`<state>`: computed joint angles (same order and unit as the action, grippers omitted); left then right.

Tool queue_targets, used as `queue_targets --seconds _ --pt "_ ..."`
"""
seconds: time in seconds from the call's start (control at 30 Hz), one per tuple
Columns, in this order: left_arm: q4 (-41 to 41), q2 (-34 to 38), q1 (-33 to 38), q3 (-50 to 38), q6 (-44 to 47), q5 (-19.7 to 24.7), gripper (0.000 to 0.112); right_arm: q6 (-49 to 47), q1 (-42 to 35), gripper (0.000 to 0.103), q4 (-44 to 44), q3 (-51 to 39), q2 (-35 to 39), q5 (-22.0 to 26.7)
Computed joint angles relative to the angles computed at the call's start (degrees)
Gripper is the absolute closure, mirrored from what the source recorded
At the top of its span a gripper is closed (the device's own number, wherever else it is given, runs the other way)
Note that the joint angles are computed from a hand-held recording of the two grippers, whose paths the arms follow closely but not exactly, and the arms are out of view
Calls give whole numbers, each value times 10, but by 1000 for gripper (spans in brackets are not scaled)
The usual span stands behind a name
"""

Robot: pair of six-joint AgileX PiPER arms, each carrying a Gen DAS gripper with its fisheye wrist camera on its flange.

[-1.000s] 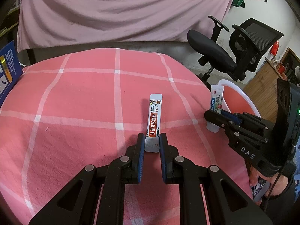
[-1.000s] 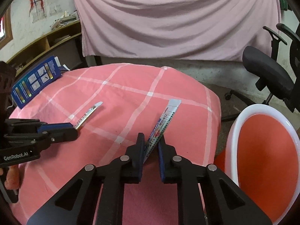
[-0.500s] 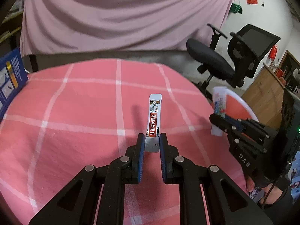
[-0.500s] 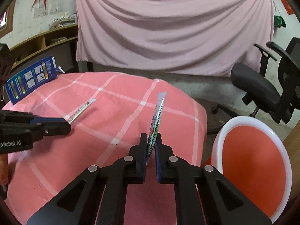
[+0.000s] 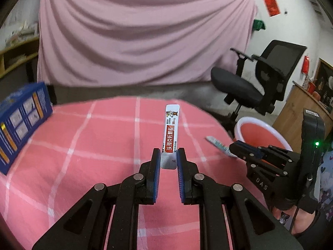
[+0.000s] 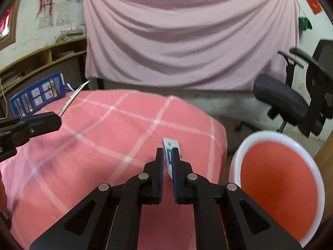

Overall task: Collect trash
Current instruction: 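Lift the tube with the left tool while the right tool lifts the DIKANG packet, then carry the tube and packet over the orange bucket with both tools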

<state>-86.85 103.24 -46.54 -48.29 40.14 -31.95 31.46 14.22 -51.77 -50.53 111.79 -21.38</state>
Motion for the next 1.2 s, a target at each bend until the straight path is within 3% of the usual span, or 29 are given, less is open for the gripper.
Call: queue_targets --seconds 0.1,0.3,0.4,0.43,0.53,0.7,0.8,1.07,1.2 --pt "-21 8 34 -10 9 52 100 102 -9 76 -87 -24 15 6" --pt "-7 3 80 -7 -10 123 100 217 0 76 -195 -60 36 36" --pt "-3 -7 90 -2 -4 132 100 300 -7 78 -272 -78 44 31" --pt "-3 -7 89 -2 -3 131 100 320 -12 84 -293 -81 46 23" --pt "-5 -16 87 2 6 124 100 312 -16 84 -286 -75 42 15" --pt "-19 -29 40 9 15 53 100 118 -29 84 -105 -17 11 -28" --pt "-28 -27 0 -4 33 -12 100 -3 -56 84 12 47 -30 -117" --pt "-31 -8 -92 -76 80 -158 100 -113 -160 84 71 173 -113 -370" --pt "-4 6 -128 -115 93 -209 100 -134 -211 84 75 206 -131 -448"
